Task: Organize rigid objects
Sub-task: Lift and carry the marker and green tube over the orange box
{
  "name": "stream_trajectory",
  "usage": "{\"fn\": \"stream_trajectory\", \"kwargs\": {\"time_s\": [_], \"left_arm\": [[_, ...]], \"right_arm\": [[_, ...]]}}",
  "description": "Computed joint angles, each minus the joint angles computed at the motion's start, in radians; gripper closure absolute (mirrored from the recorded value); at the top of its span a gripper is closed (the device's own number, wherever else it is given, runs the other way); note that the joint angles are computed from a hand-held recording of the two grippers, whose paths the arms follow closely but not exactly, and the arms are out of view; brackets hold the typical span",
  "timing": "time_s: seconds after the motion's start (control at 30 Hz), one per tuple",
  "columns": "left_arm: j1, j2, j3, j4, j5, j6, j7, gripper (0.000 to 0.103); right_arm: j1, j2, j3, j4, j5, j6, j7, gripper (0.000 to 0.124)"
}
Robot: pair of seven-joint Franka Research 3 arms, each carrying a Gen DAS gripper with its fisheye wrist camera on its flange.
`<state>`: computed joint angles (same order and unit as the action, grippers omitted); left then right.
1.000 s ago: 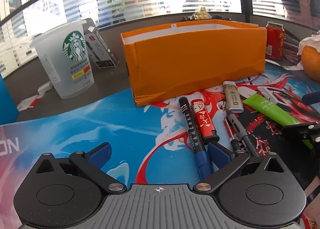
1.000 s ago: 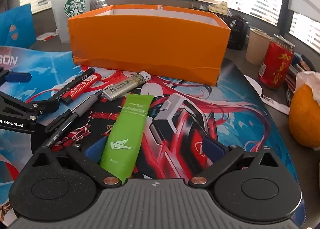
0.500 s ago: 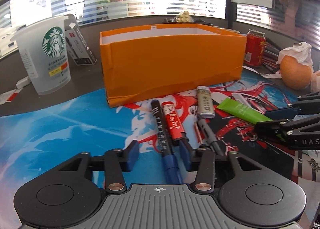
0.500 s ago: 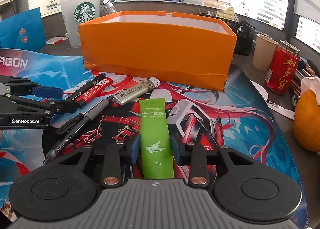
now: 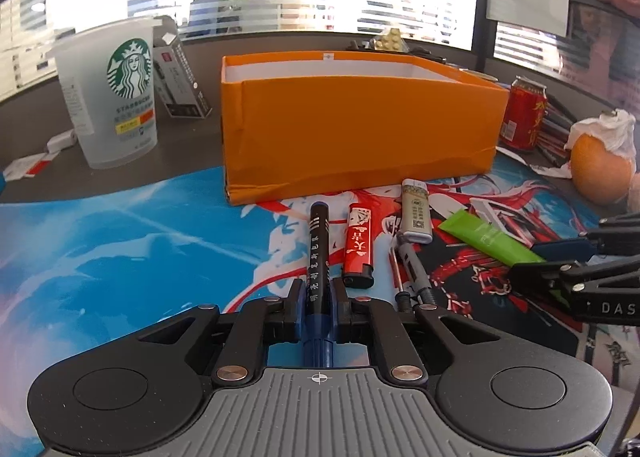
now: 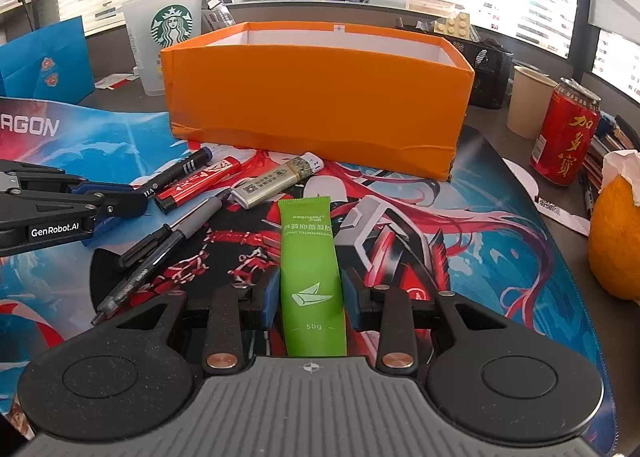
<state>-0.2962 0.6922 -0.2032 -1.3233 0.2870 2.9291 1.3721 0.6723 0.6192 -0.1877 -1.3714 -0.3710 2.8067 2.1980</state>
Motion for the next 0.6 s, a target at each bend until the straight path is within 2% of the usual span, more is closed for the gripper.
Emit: {"fn": "stream_trajectory", "kwargs": {"time_s": [0.07,0.2,0.43,0.5,0.6], "left_arm": [[-0.012,-0.018,0.022,-0.024,0.012,0.018,-0.022,0.093],[-0.008,-0.052,0.021,-0.068,0.020,0.059,-0.042,0.093],[0.017,-0.103,-0.009,-0.123,0.020,0.110,-0.040,0.093],[0.030,-0.113,-0.025,-0.133,0.008,0.118,-0.039,0.093],[0.018,-0.124,-0.002,-0.143,0.011,0.134,-0.064,0.093]], "right_arm": [[-0.011,-0.004,0.017,-0.006,0.017,0.008,-0.013,0.093],[-0.016,-0.012,0.028,-0.018,0.042,0.025,-0.029,0.094],[0.008,-0.047,0.004,-0.060,0.045,0.074,-0.022,0.096],[0.012,-0.051,-0.002,-0.062,0.039,0.074,-0.024,0.096],[-0.004,-0.043,0.018,-0.051,0.056,0.050,-0.045,0.096]]}}
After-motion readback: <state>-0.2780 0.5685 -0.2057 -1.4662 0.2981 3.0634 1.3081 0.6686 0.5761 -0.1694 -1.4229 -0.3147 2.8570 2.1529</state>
